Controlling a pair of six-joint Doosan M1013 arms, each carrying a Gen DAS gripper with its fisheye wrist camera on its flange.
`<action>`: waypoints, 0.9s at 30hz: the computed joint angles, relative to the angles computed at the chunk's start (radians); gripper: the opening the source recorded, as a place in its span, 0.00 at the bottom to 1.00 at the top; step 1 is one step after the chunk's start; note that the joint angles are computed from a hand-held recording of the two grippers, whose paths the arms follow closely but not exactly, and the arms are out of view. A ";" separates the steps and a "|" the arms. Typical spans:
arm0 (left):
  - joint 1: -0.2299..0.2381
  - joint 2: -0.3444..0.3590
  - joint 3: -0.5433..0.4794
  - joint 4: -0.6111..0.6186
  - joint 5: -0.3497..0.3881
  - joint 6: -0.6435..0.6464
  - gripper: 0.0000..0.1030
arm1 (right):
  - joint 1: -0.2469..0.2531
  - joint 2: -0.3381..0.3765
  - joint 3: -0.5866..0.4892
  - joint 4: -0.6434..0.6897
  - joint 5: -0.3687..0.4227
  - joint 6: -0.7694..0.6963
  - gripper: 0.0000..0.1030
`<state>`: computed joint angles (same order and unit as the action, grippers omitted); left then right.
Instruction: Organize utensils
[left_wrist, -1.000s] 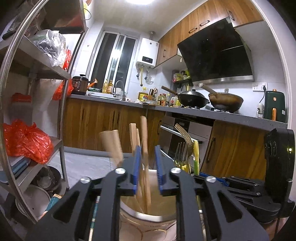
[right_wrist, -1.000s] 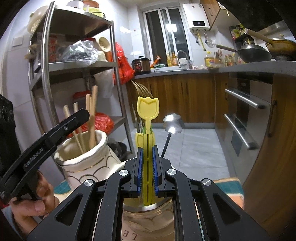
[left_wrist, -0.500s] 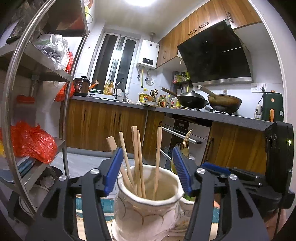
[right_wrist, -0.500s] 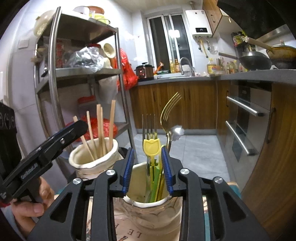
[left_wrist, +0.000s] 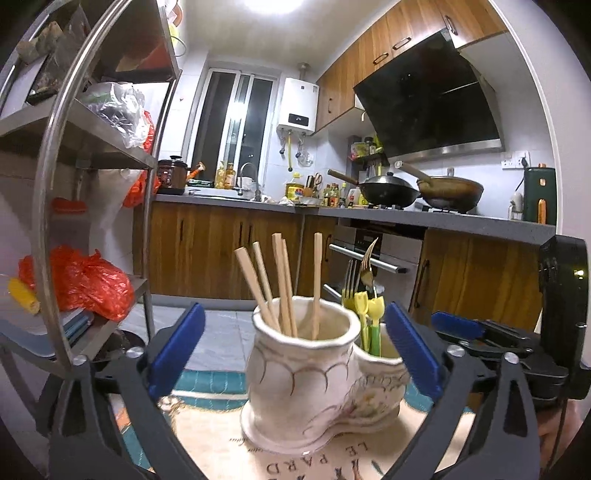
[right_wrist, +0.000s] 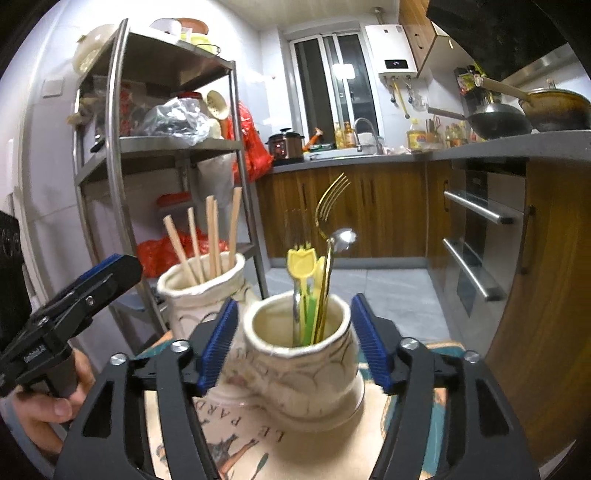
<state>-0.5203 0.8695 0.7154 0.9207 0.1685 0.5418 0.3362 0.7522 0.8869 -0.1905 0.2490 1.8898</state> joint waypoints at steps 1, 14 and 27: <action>-0.001 -0.004 0.008 0.019 0.004 -0.017 0.95 | 0.004 -0.004 0.008 -0.045 -0.005 0.038 0.74; -0.001 -0.068 0.141 0.095 0.031 -0.145 0.95 | 0.032 -0.058 0.142 -0.548 -0.067 0.512 0.92; -0.011 -0.077 0.183 0.355 0.028 -0.348 0.95 | 0.039 -0.066 0.174 -0.767 -0.067 0.701 0.93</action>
